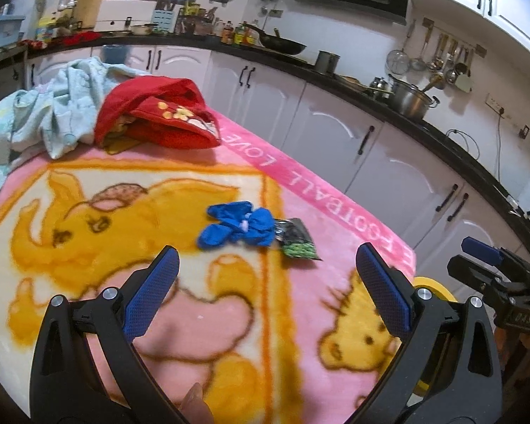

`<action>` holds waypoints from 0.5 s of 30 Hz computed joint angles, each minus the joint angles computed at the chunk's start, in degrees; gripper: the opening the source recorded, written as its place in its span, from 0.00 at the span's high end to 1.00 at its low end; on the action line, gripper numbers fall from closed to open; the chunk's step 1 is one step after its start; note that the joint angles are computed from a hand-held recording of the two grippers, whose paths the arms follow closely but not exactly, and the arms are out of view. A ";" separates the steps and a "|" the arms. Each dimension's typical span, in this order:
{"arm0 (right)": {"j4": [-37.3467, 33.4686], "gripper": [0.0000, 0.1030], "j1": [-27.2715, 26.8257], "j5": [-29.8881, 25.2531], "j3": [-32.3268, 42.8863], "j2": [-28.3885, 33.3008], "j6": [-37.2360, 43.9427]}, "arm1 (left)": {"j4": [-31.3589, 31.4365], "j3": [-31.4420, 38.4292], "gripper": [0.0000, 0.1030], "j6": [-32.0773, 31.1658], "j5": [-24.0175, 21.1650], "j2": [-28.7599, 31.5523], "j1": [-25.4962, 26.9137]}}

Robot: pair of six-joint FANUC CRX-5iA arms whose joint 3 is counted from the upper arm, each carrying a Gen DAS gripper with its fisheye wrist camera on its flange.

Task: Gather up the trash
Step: 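Move both open tools back over the blanket toward the blue cloth and pea packet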

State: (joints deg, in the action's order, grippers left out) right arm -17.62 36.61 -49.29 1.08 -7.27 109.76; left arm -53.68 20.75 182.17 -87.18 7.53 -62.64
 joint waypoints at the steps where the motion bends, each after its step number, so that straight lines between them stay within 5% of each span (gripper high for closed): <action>1: 0.11 0.17 0.22 0.08 0.30 0.48 -0.43 | 0.13 -0.24 0.11 -0.13 -0.05 -0.21 0.16; 5: 0.22 0.17 1.24 0.33 1.41 2.31 -1.39 | 1.12 -1.32 0.11 -0.97 -0.09 -1.18 1.34; 15: 1.49 0.17 4.10 1.20 3.88 7.05 -3.15 | 3.94 -4.53 0.33 -3.70 2.29 -3.80 5.71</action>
